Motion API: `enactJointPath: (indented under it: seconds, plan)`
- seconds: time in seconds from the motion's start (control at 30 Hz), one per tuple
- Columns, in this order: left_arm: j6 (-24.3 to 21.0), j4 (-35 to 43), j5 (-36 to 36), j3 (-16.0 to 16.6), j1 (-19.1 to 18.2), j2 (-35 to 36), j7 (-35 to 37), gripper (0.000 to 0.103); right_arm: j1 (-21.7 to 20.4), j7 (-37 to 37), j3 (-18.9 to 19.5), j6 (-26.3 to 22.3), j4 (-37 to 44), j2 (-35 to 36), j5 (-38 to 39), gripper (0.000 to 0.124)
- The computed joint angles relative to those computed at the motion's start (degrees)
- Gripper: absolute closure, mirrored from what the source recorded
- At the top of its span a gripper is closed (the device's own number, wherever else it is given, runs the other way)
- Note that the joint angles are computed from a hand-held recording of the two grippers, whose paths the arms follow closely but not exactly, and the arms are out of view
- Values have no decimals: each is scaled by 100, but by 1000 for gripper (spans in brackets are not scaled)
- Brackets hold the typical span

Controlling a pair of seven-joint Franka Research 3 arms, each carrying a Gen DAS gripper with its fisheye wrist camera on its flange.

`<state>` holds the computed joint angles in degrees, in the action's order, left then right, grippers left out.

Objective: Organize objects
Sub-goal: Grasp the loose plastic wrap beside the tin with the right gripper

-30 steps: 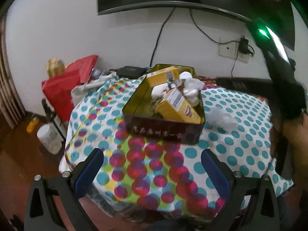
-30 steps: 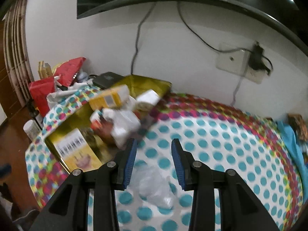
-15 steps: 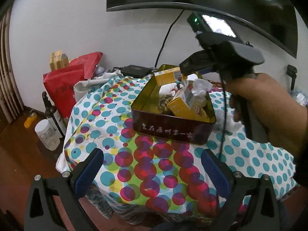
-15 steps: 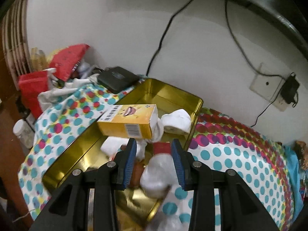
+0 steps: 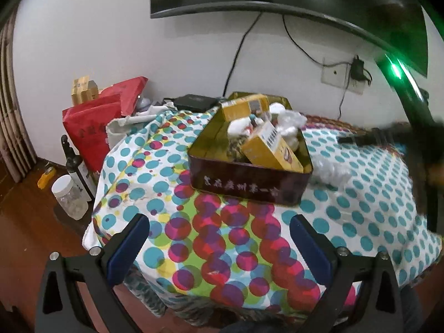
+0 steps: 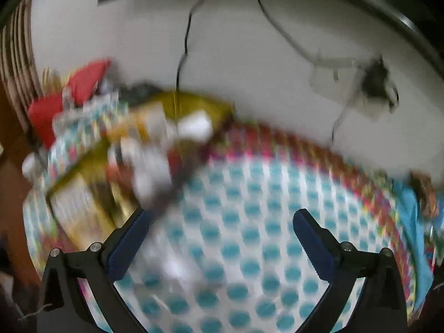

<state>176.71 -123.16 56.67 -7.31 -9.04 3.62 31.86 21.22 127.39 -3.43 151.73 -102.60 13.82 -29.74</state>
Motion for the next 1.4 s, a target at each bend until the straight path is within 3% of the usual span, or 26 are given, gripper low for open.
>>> enactJointPath:
  seconds: [0.07, 0.13, 0.2, 0.27, 0.37, 0.5, 0.6, 0.73, 0.83, 0.93, 1.03, 1.1, 1.13, 1.17, 1.2, 1.3, 1.4]
  plan:
    - [-13, -20, -138, -38, -11, 15, 143, 0, -75, -17, 38, 364, -607, -193, 130, 22]
    - [-73, -9, 11, -24, -60, 1, -10, 0, 67, 437, -99, 546, -828, -190, -390, 28]
    - [-156, 4, 176, -28, -96, -25, -175, 0, 100, 601, -115, 719, -868, -122, -640, 44]
    - [-244, 46, 452, -38, -126, -40, -434, 0, 117, 445, -37, 636, -614, 112, -496, 69]
    - [-353, 67, 581, -78, -127, -53, -592, 0, 134, -65, 61, 593, -369, 366, -65, 94]
    - [-374, 48, 613, -110, -98, -56, -647, 0, 316, -3, -137, 791, -330, 450, 8, 102]
    - [-321, 39, 554, -120, -79, -28, -559, 0, 582, 549, -496, 1044, -512, 293, -466, 109]
    - [-262, 15, 339, -110, -62, 7, -399, 0, 632, 1331, -652, 1094, -682, -61, -1107, 119]
    - [-248, 15, 254, -87, -70, 30, -328, 0, 491, 1564, -514, 1155, -542, -187, -1375, 119]
    - [-247, 24, 303, -59, -88, 38, -374, 0, 342, 1332, -247, 1177, -111, -66, -1210, 119]
    - [-207, 7, 244, -49, -69, 49, -315, 0, 345, 821, -103, 895, 454, 226, -814, 118]
    - [-178, 0, 262, -25, -66, 40, -354, 0, 247, 145, 21, 603, 722, 390, -268, 105]
    - [-164, -2, 269, -17, -58, 38, -356, 0, 188, 91, 26, 657, 622, 354, -127, 78]
    - [-142, -5, 284, -7, -51, 36, -377, 0, 116, 31, 6, 865, 415, 289, 53, 33]
    - [-135, -5, 281, -1, -44, 37, -396, 0, 26, -98, 19, 1053, 190, 229, 278, 21]
    - [-141, -10, 74, -30, -28, 78, -231, 0, -296, -900, 135, 1168, -305, 212, 1022, 25]
    - [-144, -16, -85, -46, -62, 116, -53, 0, -103, -987, -171, 1135, -302, 398, 845, 29]
